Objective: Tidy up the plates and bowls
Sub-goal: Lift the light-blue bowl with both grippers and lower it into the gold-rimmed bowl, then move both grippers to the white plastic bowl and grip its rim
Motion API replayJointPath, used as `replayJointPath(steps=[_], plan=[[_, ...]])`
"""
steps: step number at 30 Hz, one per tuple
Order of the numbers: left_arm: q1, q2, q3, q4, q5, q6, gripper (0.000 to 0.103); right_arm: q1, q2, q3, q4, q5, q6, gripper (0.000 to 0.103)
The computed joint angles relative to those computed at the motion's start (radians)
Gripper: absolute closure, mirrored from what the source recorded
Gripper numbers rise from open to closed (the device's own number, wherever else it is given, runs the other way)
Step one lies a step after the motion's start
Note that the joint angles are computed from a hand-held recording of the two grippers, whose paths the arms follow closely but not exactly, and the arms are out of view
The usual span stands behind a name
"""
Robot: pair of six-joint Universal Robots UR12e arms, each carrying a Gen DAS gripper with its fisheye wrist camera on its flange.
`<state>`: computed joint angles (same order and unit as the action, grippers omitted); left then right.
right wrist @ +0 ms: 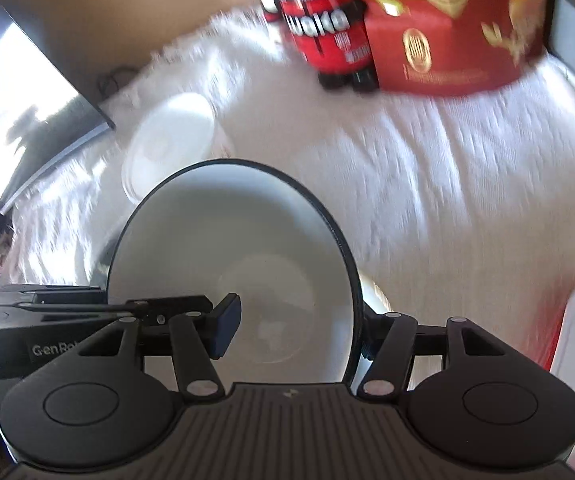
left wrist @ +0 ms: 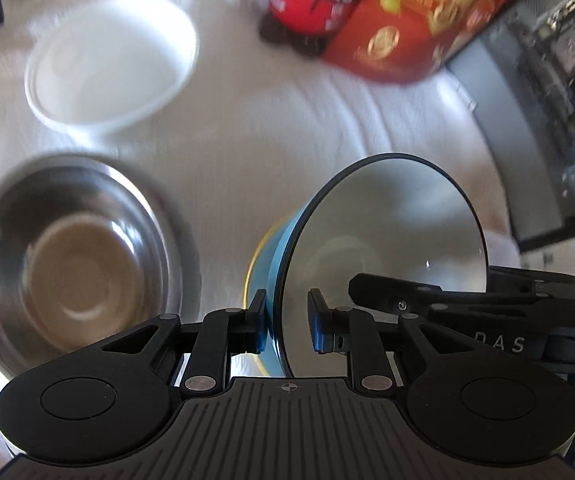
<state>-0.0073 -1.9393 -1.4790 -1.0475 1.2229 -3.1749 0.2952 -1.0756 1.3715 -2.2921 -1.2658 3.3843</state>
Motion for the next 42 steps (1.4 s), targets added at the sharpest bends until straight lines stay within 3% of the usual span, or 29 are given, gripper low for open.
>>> replayJointPath(steps=[9,18,31,37,42], plan=[[0.013,0.005,-0.042,0.006,-0.060,0.016,0.081,0.002,-0.002,0.050,-0.001,-0.022,0.058,0.043],[0.029,0.013,-0.052,0.009,-0.089,0.017,0.079,0.011,-0.001,0.033,0.017,-0.067,0.012,0.042],[0.036,0.025,-0.057,0.026,-0.086,0.021,0.082,0.004,-0.020,0.047,-0.008,-0.067,0.032,0.042],[0.053,0.033,-0.056,0.035,-0.116,0.020,0.083,0.003,-0.030,0.054,-0.039,-0.079,0.023,0.038],[0.086,0.043,-0.064,0.084,-0.154,-0.024,0.083,0.007,-0.030,0.034,-0.036,-0.094,0.003,0.038]])
